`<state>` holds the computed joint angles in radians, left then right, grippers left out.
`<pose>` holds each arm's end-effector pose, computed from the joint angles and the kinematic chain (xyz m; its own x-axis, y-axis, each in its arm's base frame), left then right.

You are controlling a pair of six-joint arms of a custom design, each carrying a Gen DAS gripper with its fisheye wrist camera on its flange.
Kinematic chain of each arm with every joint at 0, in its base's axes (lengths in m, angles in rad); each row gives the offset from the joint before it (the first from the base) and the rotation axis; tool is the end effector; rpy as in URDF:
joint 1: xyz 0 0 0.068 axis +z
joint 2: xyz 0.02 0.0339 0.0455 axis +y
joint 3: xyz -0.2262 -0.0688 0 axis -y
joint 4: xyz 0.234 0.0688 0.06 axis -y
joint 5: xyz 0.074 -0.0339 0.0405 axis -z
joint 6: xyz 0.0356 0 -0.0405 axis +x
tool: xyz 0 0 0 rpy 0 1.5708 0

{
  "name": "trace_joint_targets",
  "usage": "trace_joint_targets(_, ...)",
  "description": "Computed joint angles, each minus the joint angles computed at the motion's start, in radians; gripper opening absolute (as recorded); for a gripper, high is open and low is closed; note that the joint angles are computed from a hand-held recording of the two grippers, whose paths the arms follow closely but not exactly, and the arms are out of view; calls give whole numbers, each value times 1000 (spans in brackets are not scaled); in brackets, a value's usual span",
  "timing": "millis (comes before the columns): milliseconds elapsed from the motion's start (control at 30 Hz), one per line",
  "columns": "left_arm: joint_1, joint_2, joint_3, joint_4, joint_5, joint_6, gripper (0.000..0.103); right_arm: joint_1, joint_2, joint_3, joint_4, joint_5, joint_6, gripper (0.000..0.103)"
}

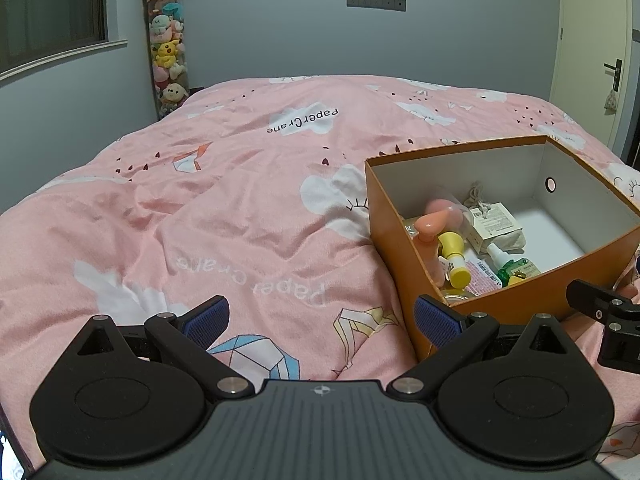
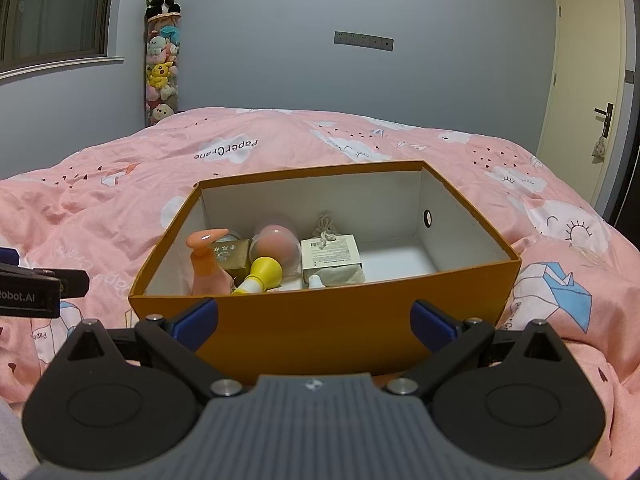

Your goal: Organize rigid objects

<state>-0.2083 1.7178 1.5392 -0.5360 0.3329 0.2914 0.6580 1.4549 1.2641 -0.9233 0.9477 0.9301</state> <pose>0.3649 -0.0890 0.2842 -0.4886 0.3808 -0.7850 0.6027 0.7979 0.0119 0.2367 0.1464 0.2677 -0.4834 0.2176 -0.8479 0.5254 0.8469 -0.0821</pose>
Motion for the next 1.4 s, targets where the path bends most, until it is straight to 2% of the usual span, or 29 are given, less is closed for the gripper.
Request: trace_joint_targets(1400, -10, -5, -6, 4, -23, 3, 103, -1, 13, 8, -3, -10, 5, 100)
